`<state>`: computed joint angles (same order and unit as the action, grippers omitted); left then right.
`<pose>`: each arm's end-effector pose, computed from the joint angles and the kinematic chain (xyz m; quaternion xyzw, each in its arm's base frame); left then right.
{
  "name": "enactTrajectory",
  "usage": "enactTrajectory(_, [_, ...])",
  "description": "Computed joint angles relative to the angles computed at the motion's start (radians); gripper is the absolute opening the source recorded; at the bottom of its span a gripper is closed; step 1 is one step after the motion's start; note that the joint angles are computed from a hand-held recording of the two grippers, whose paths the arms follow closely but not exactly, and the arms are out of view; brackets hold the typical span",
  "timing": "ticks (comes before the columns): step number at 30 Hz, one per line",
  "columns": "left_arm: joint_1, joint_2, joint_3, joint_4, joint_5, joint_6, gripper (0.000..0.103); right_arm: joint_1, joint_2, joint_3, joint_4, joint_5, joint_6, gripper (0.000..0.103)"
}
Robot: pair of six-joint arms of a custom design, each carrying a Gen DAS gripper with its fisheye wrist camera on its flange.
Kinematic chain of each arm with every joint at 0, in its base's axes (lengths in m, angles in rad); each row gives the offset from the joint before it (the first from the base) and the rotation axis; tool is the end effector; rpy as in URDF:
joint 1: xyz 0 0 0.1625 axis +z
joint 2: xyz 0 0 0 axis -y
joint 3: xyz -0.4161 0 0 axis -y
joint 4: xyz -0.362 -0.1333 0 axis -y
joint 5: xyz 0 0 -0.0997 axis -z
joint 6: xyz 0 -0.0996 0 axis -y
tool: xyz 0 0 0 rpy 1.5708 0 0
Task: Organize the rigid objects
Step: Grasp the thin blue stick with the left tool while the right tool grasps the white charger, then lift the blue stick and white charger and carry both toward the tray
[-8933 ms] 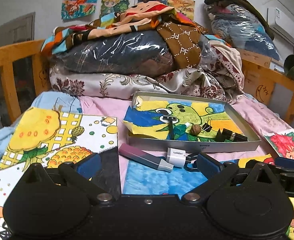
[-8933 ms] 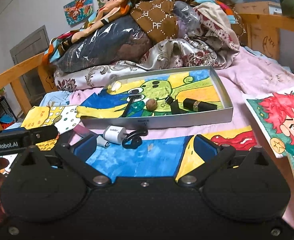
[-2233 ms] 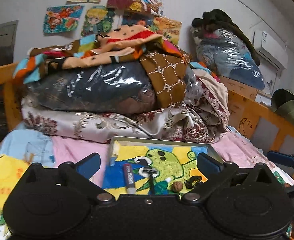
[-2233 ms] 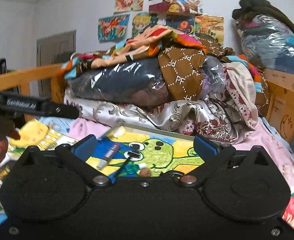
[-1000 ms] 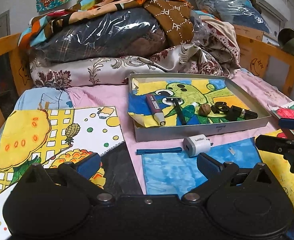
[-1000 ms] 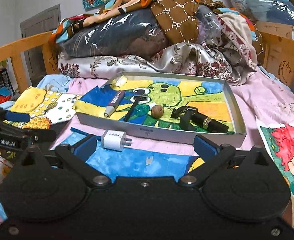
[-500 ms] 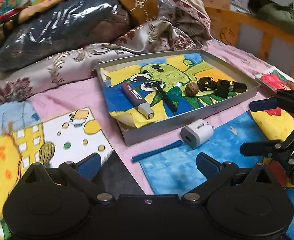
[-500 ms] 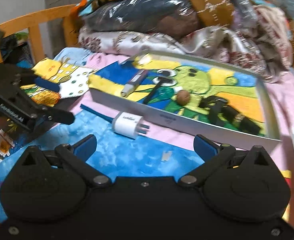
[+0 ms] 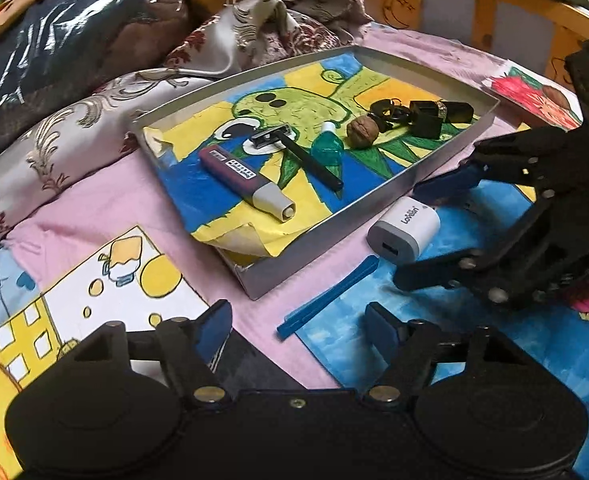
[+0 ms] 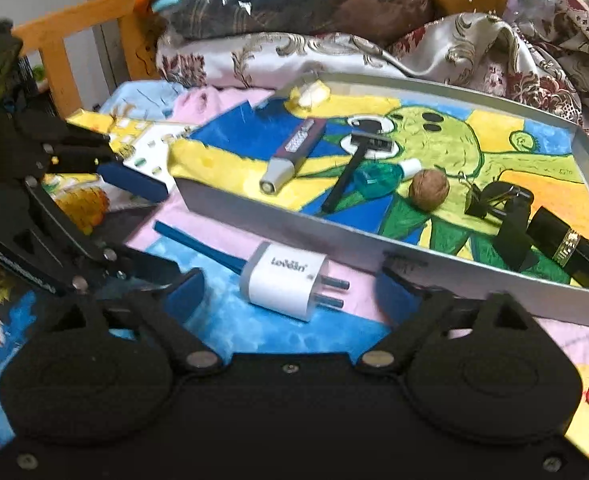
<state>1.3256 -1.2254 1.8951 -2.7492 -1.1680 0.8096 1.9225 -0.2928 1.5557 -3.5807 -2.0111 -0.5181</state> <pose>0.0321 -0.5816 0.2978 0.4338 0.8447 -0.1829 0.2546 0.3066 -0.5718 -0.0607 0.3105 -0.8576 0.3379 0.2322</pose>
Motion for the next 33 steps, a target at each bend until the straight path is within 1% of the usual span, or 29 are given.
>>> enactTrajectory(1, [0.002,0.002,-0.009,0.014,-0.009,0.003,0.071,0.0,0.007,-0.011,0.009,-0.01,0.02,0.071])
enactTrajectory(2, [0.003,0.005,-0.017,0.026,-0.014,0.002,0.065,-0.001,0.013,-0.021,0.014,-0.018,0.04,0.066])
enactTrajectory(3, [0.004,0.009,-0.029,0.05,-0.019,-0.002,0.061,-0.002,0.017,-0.024,0.008,-0.022,0.046,0.06])
enactTrajectory(4, [0.003,0.011,-0.038,0.073,-0.021,-0.01,0.058,-0.002,0.019,-0.025,-0.001,-0.027,0.044,0.058])
enactTrajectory(5, [0.001,0.015,-0.046,0.09,-0.014,-0.017,0.058,-0.003,0.019,-0.024,0.0,-0.024,0.04,0.052])
enactTrajectory(6, [0.001,0.016,-0.053,0.104,-0.012,-0.018,0.058,-0.004,0.017,-0.022,0.002,-0.022,0.036,0.049])
enactTrajectory(7, [0.002,0.016,-0.062,0.126,-0.018,-0.025,0.051,-0.004,0.012,-0.014,0.004,-0.025,0.027,0.049])
enactTrajectory(8, [0.005,0.015,-0.074,0.155,-0.031,-0.037,0.039,-0.004,0.009,-0.01,0.003,-0.028,0.017,0.049])
enactTrajectory(9, [0.003,0.014,-0.08,0.171,-0.028,-0.052,0.038,-0.003,0.008,-0.007,0.002,-0.032,0.008,0.049])
enactTrajectory(10, [-0.003,0.015,-0.076,0.167,-0.016,-0.054,0.036,-0.003,0.004,0.0,0.002,-0.033,0.001,0.049])
enactTrajectory(12, [-0.019,0.016,-0.068,0.163,0.023,-0.048,0.033,-0.002,-0.018,0.031,-0.001,-0.036,-0.001,0.049])
enactTrajectory(13, [-0.027,0.016,-0.068,0.169,0.038,-0.056,0.03,-0.001,-0.028,0.043,0.004,-0.039,0.0,0.049])
enactTrajectory(14, [-0.032,0.016,-0.076,0.198,0.044,-0.069,0.016,0.001,-0.037,0.057,0.004,-0.043,-0.004,0.049])
enactTrajectory(16, [-0.045,0.017,-0.086,0.249,0.059,-0.108,0.014,0.004,-0.061,0.091,0.006,-0.051,-0.015,0.049])
enactTrajectory(18, [-0.069,0.019,-0.07,0.25,0.105,-0.117,0.012,0.004,-0.086,0.122,0.016,-0.057,-0.012,0.049])
enactTrajectory(21, [-0.095,0.021,-0.059,0.282,0.133,-0.165,0.007,0.003,-0.125,0.174,0.029,-0.061,-0.008,0.049])
enactTrajectory(23, [-0.108,0.021,-0.059,0.32,0.132,-0.224,0.005,0.004,-0.152,0.208,0.039,-0.065,-0.007,0.049])
enactTrajectory(25, [-0.117,0.019,-0.055,0.357,0.126,-0.3,0.005,0.006,-0.18,0.246,0.052,-0.067,-0.003,0.049])
enactTrajectory(27, [-0.119,0.013,-0.051,0.391,0.09,-0.383,0.005,0.006,-0.207,0.284,0.057,-0.065,-0.002,0.049])
enactTrajectory(29, [-0.121,0.004,-0.035,0.397,0.05,-0.44,0.005,0.004,-0.228,0.318,0.047,-0.061,-0.005,0.049])
enactTrajectory(30, [-0.126,-0.001,-0.019,0.386,0.044,-0.462,0.005,0.002,-0.238,0.337,0.035,-0.058,-0.004,0.049])
enactTrajectory(31, [-0.135,-0.007,0.004,0.361,0.048,-0.471,0.005,-0.001,-0.246,0.355,0.02,-0.055,-0.003,0.049])
enactTrajectory(33, [-0.161,-0.016,0.065,0.277,0.089,-0.465,0.008,-0.004,-0.254,0.379,-0.01,-0.052,-0.004,0.049])
